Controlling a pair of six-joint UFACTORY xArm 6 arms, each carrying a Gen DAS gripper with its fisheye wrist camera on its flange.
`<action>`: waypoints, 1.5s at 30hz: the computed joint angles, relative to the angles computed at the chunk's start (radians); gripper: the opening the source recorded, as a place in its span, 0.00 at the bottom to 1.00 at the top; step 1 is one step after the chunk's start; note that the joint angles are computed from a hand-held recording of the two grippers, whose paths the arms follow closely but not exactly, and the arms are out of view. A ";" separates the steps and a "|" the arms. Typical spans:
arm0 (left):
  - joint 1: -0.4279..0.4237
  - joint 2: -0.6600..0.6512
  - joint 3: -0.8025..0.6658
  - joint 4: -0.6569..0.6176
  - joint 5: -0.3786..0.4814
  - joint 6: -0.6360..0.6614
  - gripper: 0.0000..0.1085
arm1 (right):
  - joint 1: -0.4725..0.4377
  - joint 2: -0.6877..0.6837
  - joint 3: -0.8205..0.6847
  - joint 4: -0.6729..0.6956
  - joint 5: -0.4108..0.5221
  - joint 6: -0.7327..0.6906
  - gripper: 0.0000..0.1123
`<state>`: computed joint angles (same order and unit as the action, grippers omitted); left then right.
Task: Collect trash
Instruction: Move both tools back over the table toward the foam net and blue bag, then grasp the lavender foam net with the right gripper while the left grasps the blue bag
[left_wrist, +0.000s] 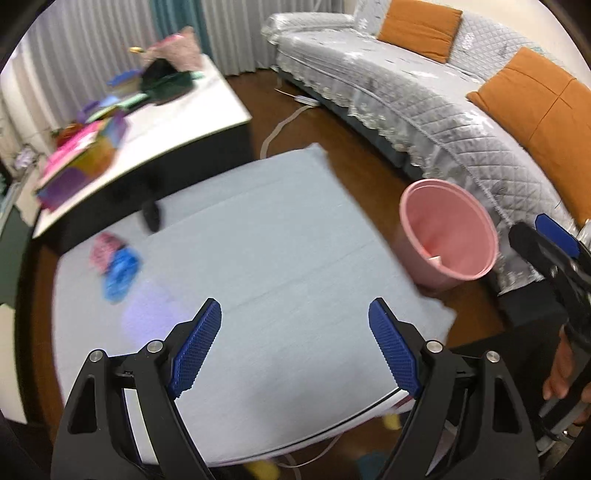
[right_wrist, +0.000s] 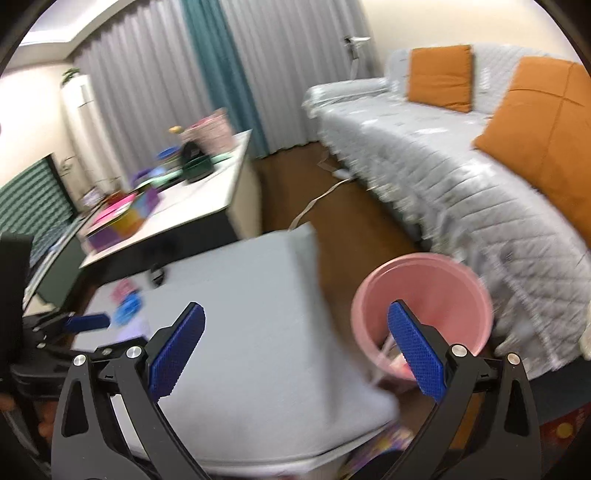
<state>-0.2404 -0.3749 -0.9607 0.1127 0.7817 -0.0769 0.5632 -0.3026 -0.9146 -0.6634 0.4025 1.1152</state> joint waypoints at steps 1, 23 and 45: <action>0.016 -0.049 0.043 0.018 -0.004 -0.004 0.73 | 0.031 0.006 -0.008 -0.009 0.010 0.011 0.87; 0.572 -0.336 0.366 -0.085 -0.080 0.105 0.76 | 0.357 0.417 -0.393 0.315 0.116 -0.359 0.87; 0.736 0.069 0.161 0.079 -0.220 -0.083 0.77 | 0.293 1.096 -1.187 0.534 0.397 -0.654 0.86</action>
